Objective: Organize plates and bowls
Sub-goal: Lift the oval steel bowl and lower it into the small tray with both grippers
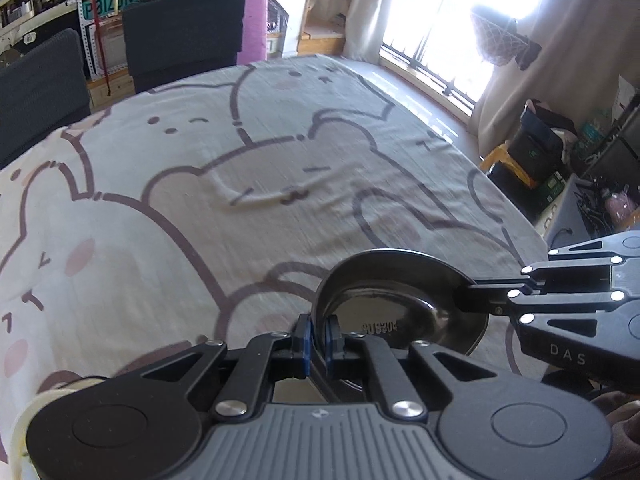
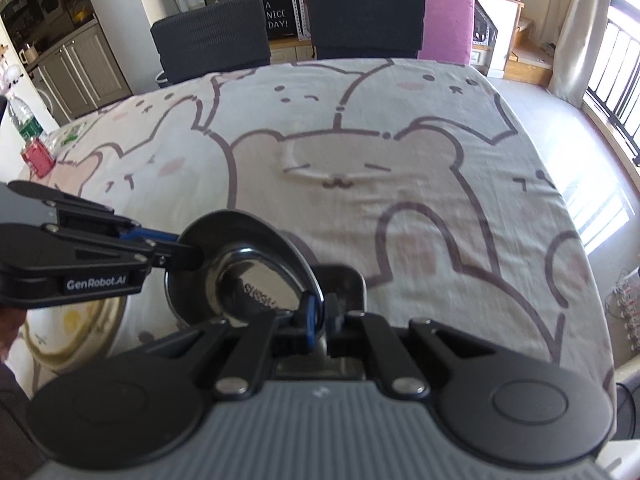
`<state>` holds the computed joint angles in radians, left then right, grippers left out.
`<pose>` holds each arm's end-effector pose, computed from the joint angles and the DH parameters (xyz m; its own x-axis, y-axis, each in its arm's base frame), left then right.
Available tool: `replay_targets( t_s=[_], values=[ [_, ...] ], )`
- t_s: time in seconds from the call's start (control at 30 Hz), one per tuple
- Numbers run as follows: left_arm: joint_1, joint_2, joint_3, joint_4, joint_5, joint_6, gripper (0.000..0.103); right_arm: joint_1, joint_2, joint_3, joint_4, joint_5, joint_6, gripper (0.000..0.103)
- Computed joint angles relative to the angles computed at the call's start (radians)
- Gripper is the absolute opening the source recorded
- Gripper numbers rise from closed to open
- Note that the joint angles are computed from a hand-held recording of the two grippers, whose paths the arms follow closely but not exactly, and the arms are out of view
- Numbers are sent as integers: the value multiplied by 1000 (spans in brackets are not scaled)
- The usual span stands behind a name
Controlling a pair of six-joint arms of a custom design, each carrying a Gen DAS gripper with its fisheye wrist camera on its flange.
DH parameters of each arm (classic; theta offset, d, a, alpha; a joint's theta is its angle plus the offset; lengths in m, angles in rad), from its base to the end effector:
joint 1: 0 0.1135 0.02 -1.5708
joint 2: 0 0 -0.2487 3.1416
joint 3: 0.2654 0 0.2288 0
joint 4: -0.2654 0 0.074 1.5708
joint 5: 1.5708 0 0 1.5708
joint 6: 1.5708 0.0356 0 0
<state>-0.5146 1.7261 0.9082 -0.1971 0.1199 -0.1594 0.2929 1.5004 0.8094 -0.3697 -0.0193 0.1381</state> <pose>0.2686 -0.1567 0.1462 -0.8164 0.2806 -0.5048 0.4193 0.8890 -0.1841 0.2529 0.0770 0.1715 -0.8686 -0.1182 -0.4813 -0.1798 0.9801 0.0839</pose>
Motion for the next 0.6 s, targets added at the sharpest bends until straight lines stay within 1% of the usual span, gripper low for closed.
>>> replay_targets(
  t_s=[0.2, 0.37, 0.5, 0.6],
  values=[
    [-35, 45, 10, 8, -30, -2, 7, 4, 10, -33, -16, 11, -29, 6],
    [-34, 80, 29, 16, -15, 4, 7, 12, 57, -16, -14, -3, -56, 8],
    [-41, 110, 50, 9, -21, 16, 7, 47, 110, 12, -30, 36, -60, 7],
    [-38, 126, 60, 4, -19, 27, 7, 45, 139, 21, -30, 37, -63, 7]
  ],
)
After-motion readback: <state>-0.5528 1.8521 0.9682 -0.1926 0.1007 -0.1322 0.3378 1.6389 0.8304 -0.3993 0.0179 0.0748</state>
